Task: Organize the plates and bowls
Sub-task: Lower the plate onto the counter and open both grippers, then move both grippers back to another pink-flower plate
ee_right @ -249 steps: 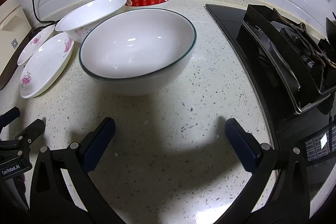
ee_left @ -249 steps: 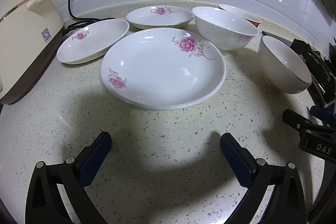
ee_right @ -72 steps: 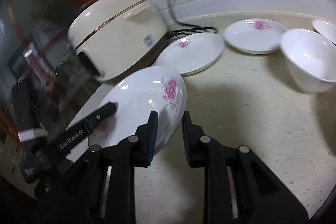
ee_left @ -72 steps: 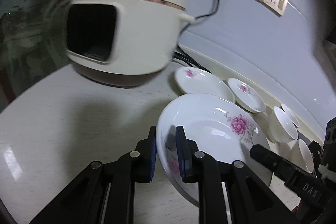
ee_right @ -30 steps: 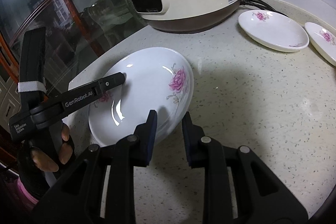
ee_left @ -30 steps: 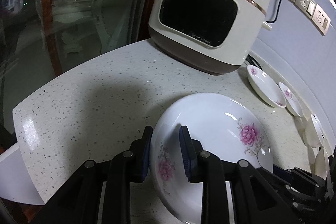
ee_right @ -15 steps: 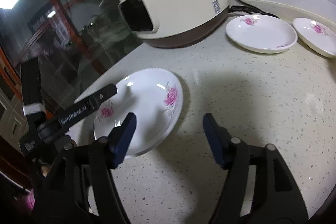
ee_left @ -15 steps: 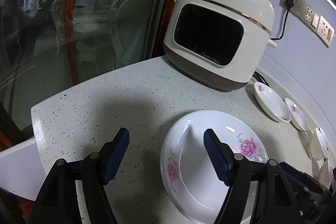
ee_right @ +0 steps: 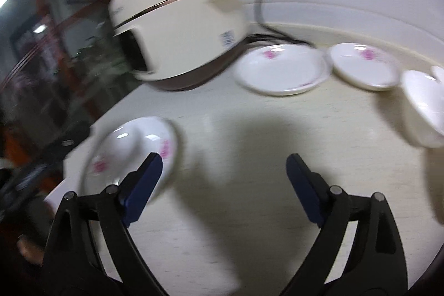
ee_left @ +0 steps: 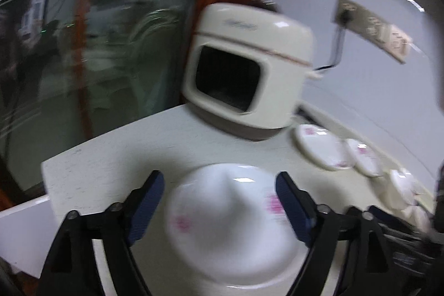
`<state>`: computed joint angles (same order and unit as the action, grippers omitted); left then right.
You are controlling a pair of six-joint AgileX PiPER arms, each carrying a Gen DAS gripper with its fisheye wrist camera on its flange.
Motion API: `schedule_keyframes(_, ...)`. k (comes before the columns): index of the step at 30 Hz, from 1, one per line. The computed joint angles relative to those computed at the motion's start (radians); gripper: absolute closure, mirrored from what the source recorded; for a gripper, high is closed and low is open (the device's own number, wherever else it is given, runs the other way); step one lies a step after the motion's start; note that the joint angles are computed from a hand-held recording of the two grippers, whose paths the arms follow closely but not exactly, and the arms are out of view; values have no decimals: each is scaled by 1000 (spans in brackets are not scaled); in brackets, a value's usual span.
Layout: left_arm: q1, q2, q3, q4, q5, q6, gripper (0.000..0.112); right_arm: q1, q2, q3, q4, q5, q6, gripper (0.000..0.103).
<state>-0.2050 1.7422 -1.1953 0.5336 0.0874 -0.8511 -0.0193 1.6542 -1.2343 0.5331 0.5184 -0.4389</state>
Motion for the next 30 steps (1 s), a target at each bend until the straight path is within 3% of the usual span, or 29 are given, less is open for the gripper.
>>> schedule_keyframes(4, -104, 45, -119, -366, 79, 394, 20, -76, 31, -47, -20, 58, 94, 11)
schedule_keyframes(6, -151, 106, -230, -424, 149, 461, 19, -104, 46, -62, -35, 78, 137, 11)
schedule_keyframes(7, -171, 143, -291, -393, 178, 434, 19, -122, 55, -70, -31, 88, 149, 11)
schedule_keyframes(9, -217, 254, -484, -270, 319, 325, 19, -165, 68, -76, 31, 103, 115, 11)
schedule_keyframes(12, -239, 416, -766, -279, 490, 301, 19, -226, 76, -72, 155, 120, 33, 11)
schedule_keyframes(16, -236, 583, -1056, -342, 652, 264, 19, -272, 77, -58, 274, 116, -37, 11)
schedule_keyframes(19, -262, 694, -1251, -276, 742, 227, 18, -291, 81, -46, 358, 116, -93, 11)
schedule_keyframes(21, -274, 706, -1252, -218, 697, 196, 18, -283, 82, -44, 353, 101, -99, 11)
schedule_keyframes(24, -270, 619, -1034, -161, 498, 131, 19, -263, 63, -27, 321, 73, -102, 11)
schedule_keyframes(27, -248, 611, -1034, -283, 478, 280, 18, -232, 60, -38, 219, 56, -27, 11)
schedule_keyframes(30, -234, 575, -972, -222, 417, 237, 18, -216, 80, -67, 136, 58, 55, 11)
